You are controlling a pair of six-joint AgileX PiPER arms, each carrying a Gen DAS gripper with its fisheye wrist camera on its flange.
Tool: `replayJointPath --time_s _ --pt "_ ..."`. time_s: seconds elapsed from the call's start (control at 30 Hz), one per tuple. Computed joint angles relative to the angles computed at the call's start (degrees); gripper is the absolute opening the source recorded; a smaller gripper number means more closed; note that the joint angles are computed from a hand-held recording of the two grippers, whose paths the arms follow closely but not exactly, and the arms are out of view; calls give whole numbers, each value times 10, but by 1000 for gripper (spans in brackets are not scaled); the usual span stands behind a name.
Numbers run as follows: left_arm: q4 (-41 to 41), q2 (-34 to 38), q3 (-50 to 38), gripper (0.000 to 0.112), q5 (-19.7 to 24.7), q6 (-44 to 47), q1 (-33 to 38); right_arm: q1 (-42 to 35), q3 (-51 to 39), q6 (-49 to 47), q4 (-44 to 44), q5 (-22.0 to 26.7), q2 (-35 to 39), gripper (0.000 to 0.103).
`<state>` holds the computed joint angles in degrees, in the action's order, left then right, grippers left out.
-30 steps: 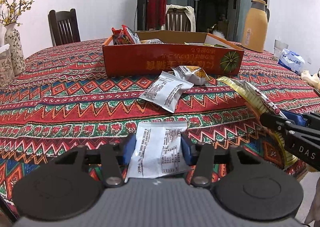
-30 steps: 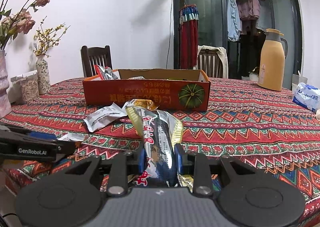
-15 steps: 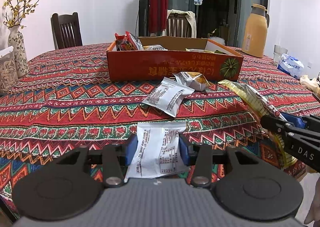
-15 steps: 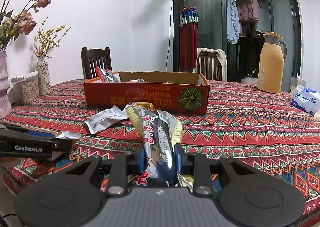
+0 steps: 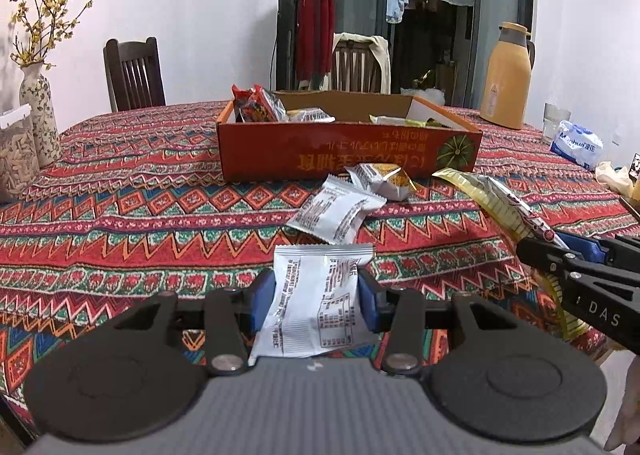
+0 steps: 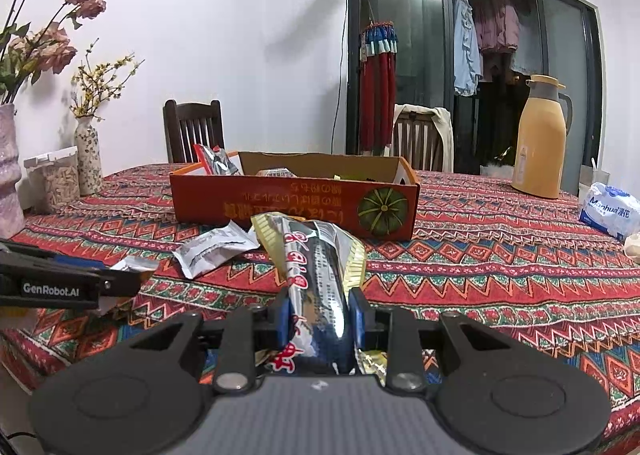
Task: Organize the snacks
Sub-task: 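Hold the silver bar and white sachet with both tools near the heap, then carry the silver bar and white sachet over the box with both tools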
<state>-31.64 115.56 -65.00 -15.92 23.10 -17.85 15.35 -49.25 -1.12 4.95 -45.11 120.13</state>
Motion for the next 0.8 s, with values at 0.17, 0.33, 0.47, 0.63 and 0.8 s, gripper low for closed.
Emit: replayJointPath --time_s 0.17,0.33,0.47,0.63,0.8 --pt "-5 -4 -7 45 -1 4 1 3 -7 -8 6 4 -5 29" --pt "-9 -4 -21 45 -4 9 3 1 -20 -14 11 11 -8 29" --pt "-22 -2 -39 45 1 24 4 -1 -34 -18 13 20 -8 29" --pt "-35 4 -67 45 8 40 5 -7 -57 -21 13 34 -7 29" --pt "-50 14 -99 45 19 58 8 -14 -85 -20 9 50 -1 29"
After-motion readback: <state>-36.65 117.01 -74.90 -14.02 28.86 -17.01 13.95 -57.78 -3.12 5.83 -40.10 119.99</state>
